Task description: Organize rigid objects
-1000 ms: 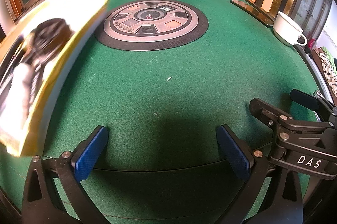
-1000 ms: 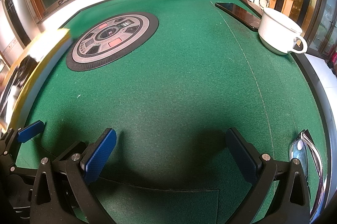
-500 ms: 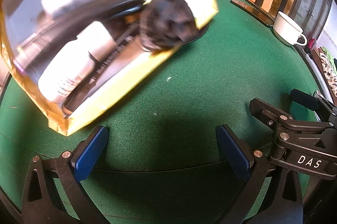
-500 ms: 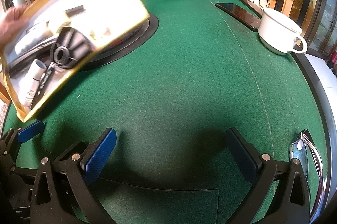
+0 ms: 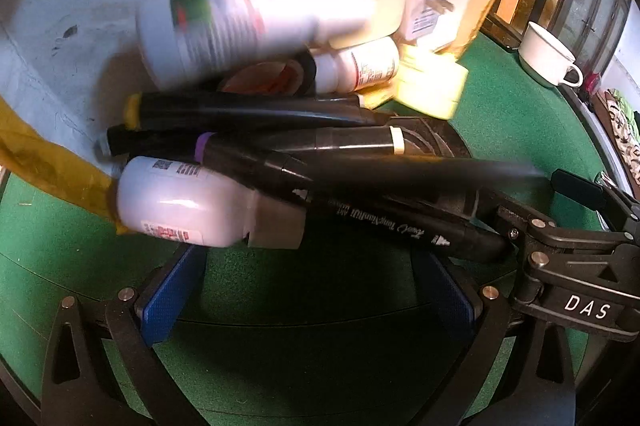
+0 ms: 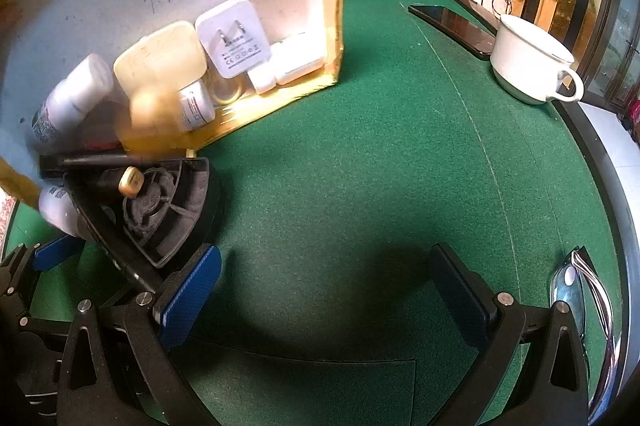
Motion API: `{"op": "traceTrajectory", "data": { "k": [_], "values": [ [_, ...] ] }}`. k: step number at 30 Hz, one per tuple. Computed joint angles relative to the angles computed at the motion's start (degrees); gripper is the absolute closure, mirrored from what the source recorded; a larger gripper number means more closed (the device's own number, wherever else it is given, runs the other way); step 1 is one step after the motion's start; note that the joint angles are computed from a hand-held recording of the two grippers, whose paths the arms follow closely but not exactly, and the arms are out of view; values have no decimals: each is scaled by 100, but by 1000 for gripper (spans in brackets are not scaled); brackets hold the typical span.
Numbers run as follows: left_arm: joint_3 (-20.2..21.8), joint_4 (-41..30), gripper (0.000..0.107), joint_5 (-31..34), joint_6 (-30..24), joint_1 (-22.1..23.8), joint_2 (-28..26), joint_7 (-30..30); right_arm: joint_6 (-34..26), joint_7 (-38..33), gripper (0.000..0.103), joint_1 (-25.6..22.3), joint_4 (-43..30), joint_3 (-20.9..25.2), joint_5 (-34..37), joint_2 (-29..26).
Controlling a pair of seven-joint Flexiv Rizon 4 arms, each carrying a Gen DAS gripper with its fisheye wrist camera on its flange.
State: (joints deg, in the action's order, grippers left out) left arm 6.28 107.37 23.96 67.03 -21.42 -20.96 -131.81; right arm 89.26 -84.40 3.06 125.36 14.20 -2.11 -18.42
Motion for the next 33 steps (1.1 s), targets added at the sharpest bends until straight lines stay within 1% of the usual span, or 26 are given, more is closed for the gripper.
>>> {"op": "traceTrajectory", "data": {
  "k": [4, 31, 33],
  "values": [
    [-1, -5, 4, 12, -11, -12, 2, -22, 39, 74, 1, 107, 20, -99, -49, -16],
    [-12, 23, 4, 34, -2, -1, 26, -42, 53, 89, 1, 4, 29, -52, -137, -37],
    [-8, 38, 4, 37, 9, 3, 33, -44, 75, 119, 1, 52, 42, -106, -149, -31]
  ]
}}
